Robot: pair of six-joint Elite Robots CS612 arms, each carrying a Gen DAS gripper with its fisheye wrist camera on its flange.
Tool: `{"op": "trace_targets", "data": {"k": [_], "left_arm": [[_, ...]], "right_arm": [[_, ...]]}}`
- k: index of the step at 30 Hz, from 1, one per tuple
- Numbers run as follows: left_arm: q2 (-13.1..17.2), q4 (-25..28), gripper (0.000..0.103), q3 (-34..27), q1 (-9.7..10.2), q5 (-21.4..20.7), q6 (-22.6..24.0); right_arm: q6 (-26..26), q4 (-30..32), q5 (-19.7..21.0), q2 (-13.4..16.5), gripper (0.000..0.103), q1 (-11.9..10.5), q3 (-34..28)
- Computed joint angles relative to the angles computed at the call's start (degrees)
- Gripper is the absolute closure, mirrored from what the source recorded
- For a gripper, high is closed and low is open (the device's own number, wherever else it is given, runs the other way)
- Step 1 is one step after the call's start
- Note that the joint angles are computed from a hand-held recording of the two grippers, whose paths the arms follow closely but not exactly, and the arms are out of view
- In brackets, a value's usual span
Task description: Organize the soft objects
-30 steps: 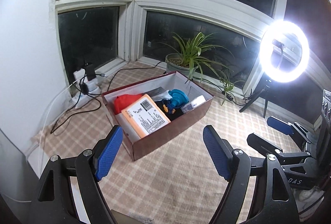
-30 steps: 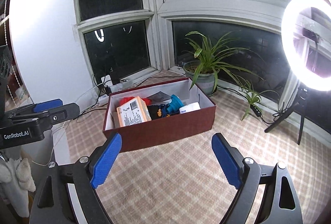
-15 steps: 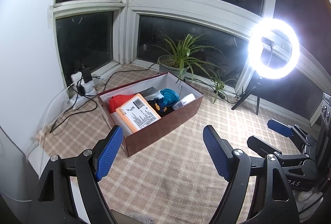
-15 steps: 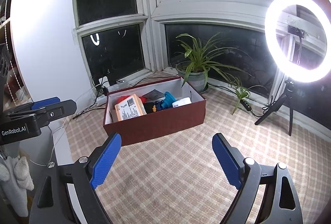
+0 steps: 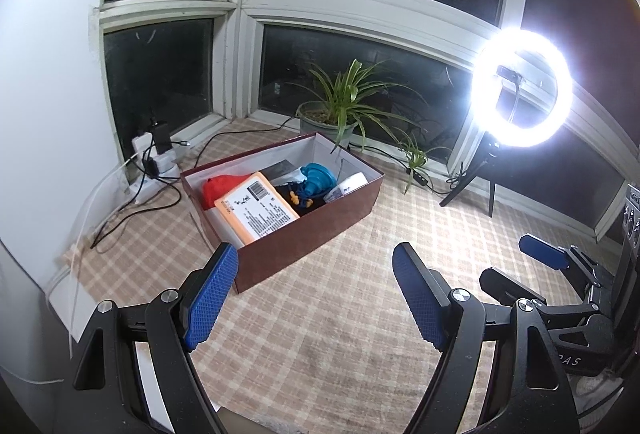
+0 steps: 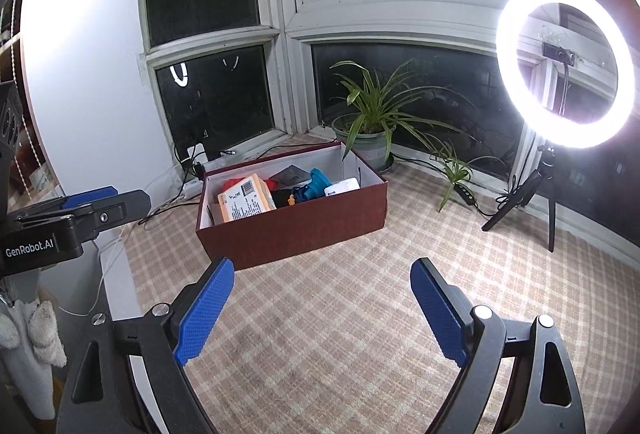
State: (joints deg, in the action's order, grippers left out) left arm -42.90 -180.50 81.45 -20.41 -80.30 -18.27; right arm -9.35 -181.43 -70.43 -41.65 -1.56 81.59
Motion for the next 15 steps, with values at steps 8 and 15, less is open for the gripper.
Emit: {"op": "trace_targets", "data": {"k": [8,15], "left_arm": [[-0.2,-0.5,0.023,0.3,-0.22,0.3,-0.2],[-0.1,-2.6,0.023,0.6,-0.32,0.7,0.9]], "right_arm": [[0.2,-0.4,0.3,-0.2,0.015,-0.4,0.7],[0.4,-0.7,0.7,-0.3,0.015,-0.7,0.9]]}}
